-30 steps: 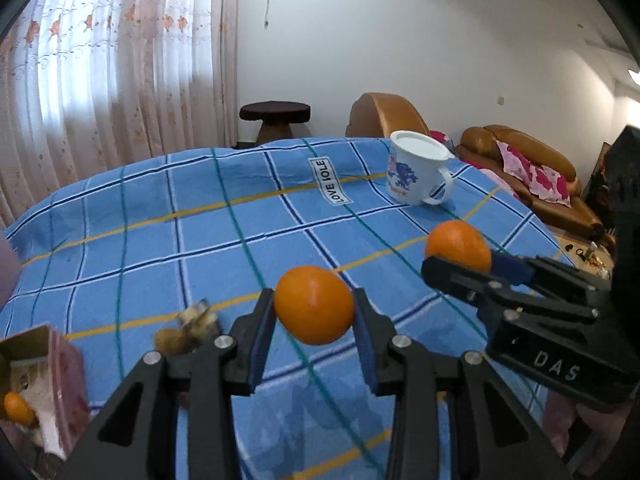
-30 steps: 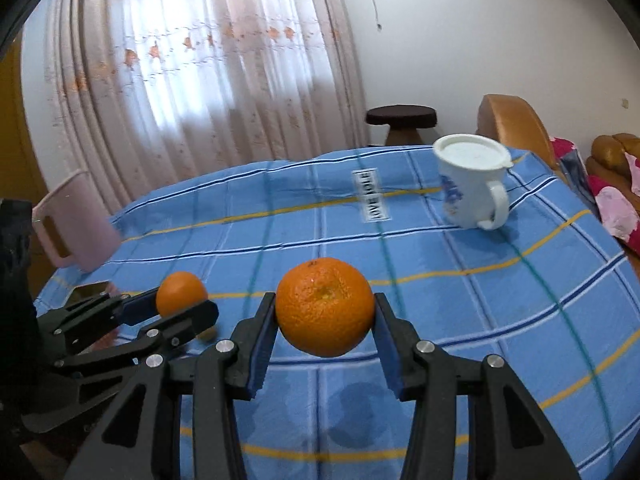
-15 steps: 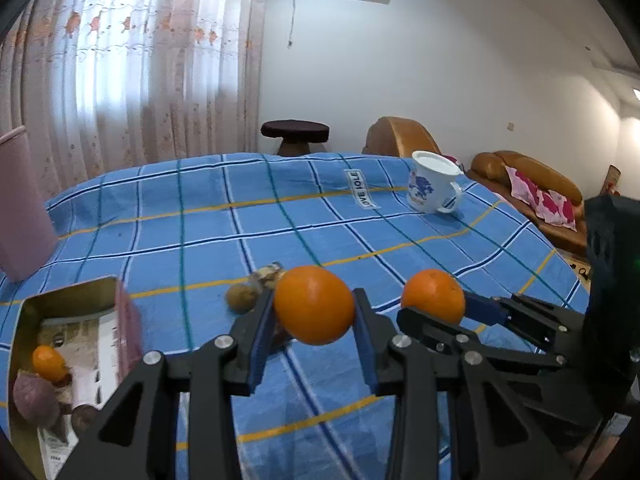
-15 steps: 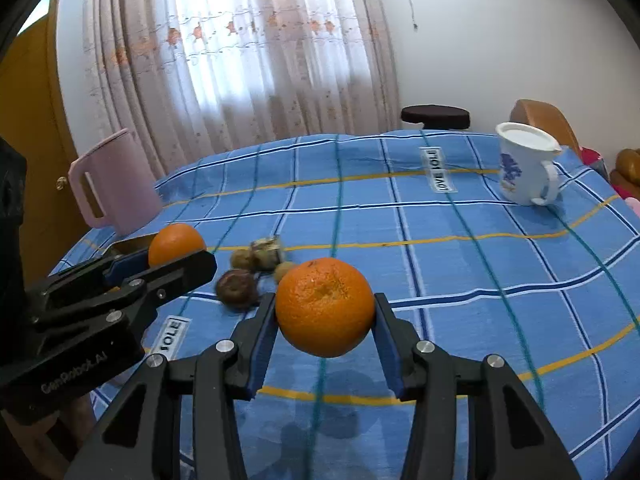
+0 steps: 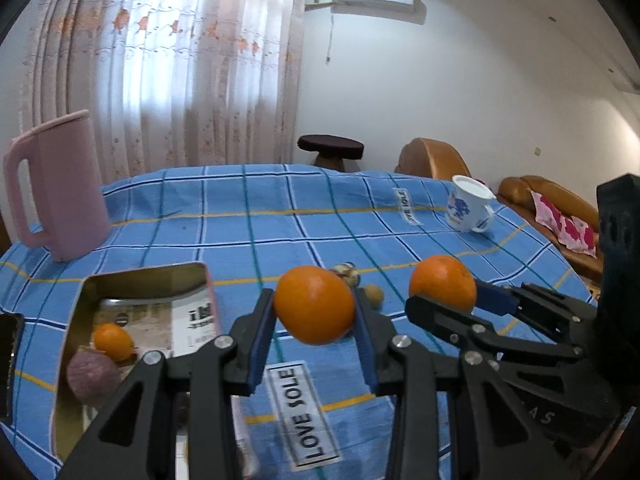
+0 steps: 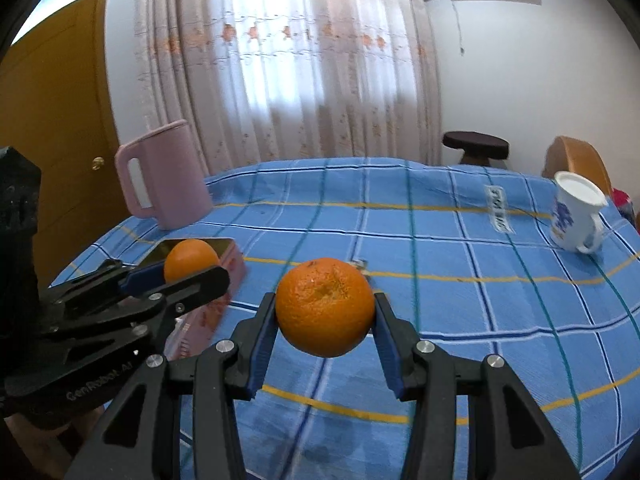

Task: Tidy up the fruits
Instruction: 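Carry both oranges over the tin with the left and right tools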

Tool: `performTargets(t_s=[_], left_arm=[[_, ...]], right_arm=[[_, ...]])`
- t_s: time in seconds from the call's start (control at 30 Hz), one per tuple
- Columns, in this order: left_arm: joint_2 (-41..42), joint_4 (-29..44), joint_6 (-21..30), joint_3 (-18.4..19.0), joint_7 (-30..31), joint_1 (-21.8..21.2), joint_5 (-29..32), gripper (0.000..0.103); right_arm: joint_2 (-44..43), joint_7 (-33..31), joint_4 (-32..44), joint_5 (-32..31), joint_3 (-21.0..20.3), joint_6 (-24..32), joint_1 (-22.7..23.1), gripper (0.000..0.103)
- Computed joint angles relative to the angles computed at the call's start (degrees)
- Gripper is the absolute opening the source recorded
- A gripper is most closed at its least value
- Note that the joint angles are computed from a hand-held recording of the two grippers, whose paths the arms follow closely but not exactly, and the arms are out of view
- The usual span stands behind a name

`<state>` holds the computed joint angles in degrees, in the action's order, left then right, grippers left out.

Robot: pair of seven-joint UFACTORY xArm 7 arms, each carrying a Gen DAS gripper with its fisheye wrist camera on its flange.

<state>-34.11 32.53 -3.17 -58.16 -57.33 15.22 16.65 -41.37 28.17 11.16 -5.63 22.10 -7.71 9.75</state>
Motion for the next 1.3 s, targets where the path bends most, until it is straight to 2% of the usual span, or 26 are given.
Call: performTargets(t_s=[0.53,1.03,1.3], left_arm=[[-7.28,-7.05,2.04,8.41,-1.21,-4.78,-0.32,0.039],[-10.14,-11.01,4.37,12.69,-2.2,-7.28,0.7,0.039],[-12.25,-12.39,5.31,13.42,-3.12,-7.92,1.35,0.039]], right_arm=[[6.17,-1.46,7.28,-0.57,9.01,-4.06,-4.3,0.048],[11.55,-4.65,11.6,1.3,14.33,-6.29,-6.15,0.048],[13.26,-6.53,13.05,2.88,17.18,-7.19,-7.39,0.048]])
